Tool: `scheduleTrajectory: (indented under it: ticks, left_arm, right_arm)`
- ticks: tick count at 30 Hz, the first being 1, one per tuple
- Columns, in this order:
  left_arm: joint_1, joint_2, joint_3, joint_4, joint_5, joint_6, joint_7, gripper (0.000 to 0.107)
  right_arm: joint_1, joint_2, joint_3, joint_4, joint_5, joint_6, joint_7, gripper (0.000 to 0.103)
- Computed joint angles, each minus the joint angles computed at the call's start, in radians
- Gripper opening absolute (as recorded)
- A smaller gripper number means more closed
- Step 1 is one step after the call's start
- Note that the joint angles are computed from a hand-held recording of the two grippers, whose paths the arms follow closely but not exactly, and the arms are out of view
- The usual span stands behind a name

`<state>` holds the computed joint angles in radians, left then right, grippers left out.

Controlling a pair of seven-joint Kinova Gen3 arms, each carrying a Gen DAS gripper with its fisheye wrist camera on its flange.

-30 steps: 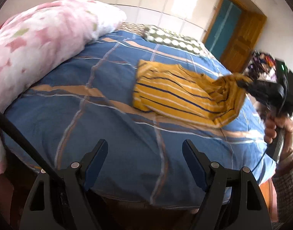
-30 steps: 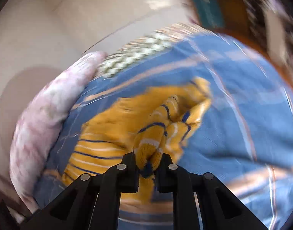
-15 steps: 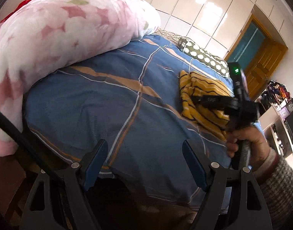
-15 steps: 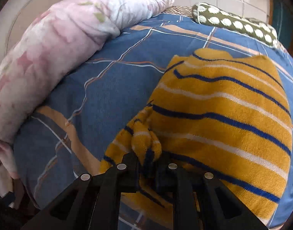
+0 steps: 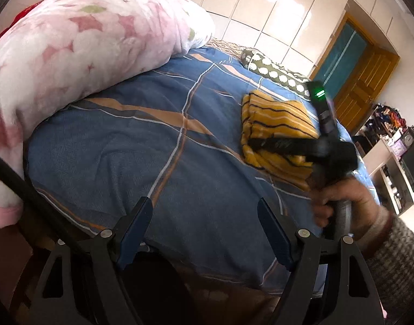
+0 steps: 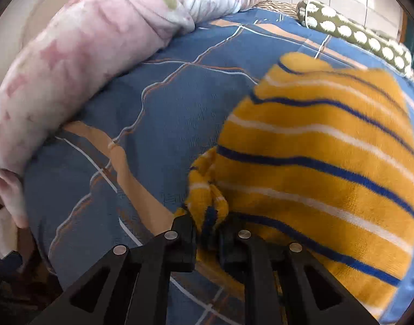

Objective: Fold small clothes

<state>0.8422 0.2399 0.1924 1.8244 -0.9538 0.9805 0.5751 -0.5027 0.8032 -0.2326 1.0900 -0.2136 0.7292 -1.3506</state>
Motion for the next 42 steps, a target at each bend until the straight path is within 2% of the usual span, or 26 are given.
scheduleTrajectory:
  ticks: [2,4,7,10,11,12,15,17,19,20,22,24,25,26,28,29,31,34,36,38,39,40,41,42]
  left_arm:
    - [-0.005,0.006,0.000,-0.009,0.009,0.002,-0.016,0.079]
    - [-0.008,0.010,-0.004,-0.014,0.011,-0.006,-0.022,0.079]
    - [-0.020,0.028,-0.011,-0.039,0.019,-0.023,-0.063,0.079]
    - [0.008,0.056,-0.075,-0.084,0.057,-0.055,-0.145,0.079]
    - [0.005,0.064,-0.080,-0.098,0.068,-0.064,-0.168,0.079]
    - [-0.012,0.070,-0.067,-0.108,0.071,-0.069,-0.183,0.079]
    - [-0.031,0.091,-0.049,-0.149,0.090,-0.076,-0.238,0.079]
    - [-0.030,0.107,-0.059,-0.184,0.112,-0.064,-0.298,0.079]
    - [-0.031,0.116,-0.075,-0.210,0.122,-0.055,-0.343,0.079]
    - [-0.037,0.118,-0.084,-0.220,0.127,-0.057,-0.364,0.079]
    - [-0.066,0.119,-0.101,-0.233,0.127,-0.082,-0.409,0.081]
    - [-0.140,0.120,-0.056,-0.234,0.104,-0.102,-0.432,0.085]
    - [-0.187,0.121,-0.034,-0.236,0.100,-0.128,-0.458,0.088]
    - [-0.233,0.127,-0.024,-0.242,0.106,-0.169,-0.499,0.088]
    - [-0.326,0.143,0.013,-0.252,0.125,-0.240,-0.580,0.089]
    - [-0.372,0.157,0.031,-0.259,0.135,-0.278,-0.621,0.089]
    - [-0.465,0.209,0.083,-0.290,0.129,-0.344,-0.702,0.090]
    - [-0.604,0.304,0.210,-0.364,0.135,-0.335,-0.824,0.090]
    - [-0.696,0.358,0.286,-0.389,0.191,-0.362,-0.906,0.090]
    - [-0.789,0.396,0.357,-0.376,0.272,-0.441,-0.950,0.090]
    - [-0.824,0.409,0.381,-0.366,0.313,-0.481,-0.958,0.085]
    - [-0.841,0.412,0.389,-0.355,0.339,-0.522,-0.949,0.070]
    - [-0.839,0.408,0.380,-0.349,0.361,-0.546,-0.952,0.063]
    - [-0.820,0.400,0.352,-0.352,0.385,-0.555,-0.955,0.055]
  right_arm:
    - [0.093,-0.011,-0.085,0.003,-0.081,0.036,0.067,0.032]
    - [0.185,-0.060,-0.157,0.063,-0.163,0.009,0.148,0.033]
    - [0.324,-0.140,-0.247,0.178,-0.264,-0.111,0.270,0.033]
    - [0.372,-0.159,-0.235,0.212,-0.313,-0.184,0.295,0.031]
    - [0.360,-0.145,-0.203,0.196,-0.316,-0.176,0.270,0.021]
    - [0.336,-0.114,-0.157,0.161,-0.311,-0.151,0.230,0.018]
    - [0.294,0.017,-0.097,0.054,-0.327,-0.029,0.159,0.015]
    - [0.335,0.086,-0.138,0.008,-0.376,0.034,0.193,0.009]
    - [0.359,0.101,-0.150,-0.005,-0.418,0.067,0.213,0.009]
    - [0.369,0.108,-0.153,-0.020,-0.431,0.101,0.219,0.009]
    - [0.424,0.098,-0.195,0.001,-0.484,0.123,0.280,0.016]
    - [0.503,0.058,-0.257,0.066,-0.515,0.081,0.361,0.020]
    - [0.530,0.039,-0.275,0.108,-0.536,0.040,0.402,0.032]
    - [0.561,0.006,-0.275,0.155,-0.568,0.009,0.443,0.048]
    - [0.570,-0.035,-0.232,0.206,-0.624,-0.059,0.491,0.058]
    - [0.564,-0.045,-0.207,0.214,-0.635,-0.076,0.491,0.059]
    - [0.553,-0.023,-0.173,0.184,-0.623,-0.063,0.445,0.060]
    - [0.520,0.063,-0.131,0.069,-0.583,0.040,0.343,0.062]
    - [0.483,0.128,-0.105,-0.023,-0.550,0.099,0.271,0.062]
    - [0.486,0.195,-0.135,-0.099,-0.558,0.135,0.258,0.062]
    - [0.486,0.219,-0.148,-0.124,-0.568,0.135,0.250,0.061]
    - [0.479,0.237,-0.143,-0.156,-0.573,0.152,0.227,0.055]
    - [0.478,0.262,-0.146,-0.199,-0.570,0.186,0.196,0.042]
    - [0.479,0.281,-0.148,-0.237,-0.571,0.221,0.170,0.036]
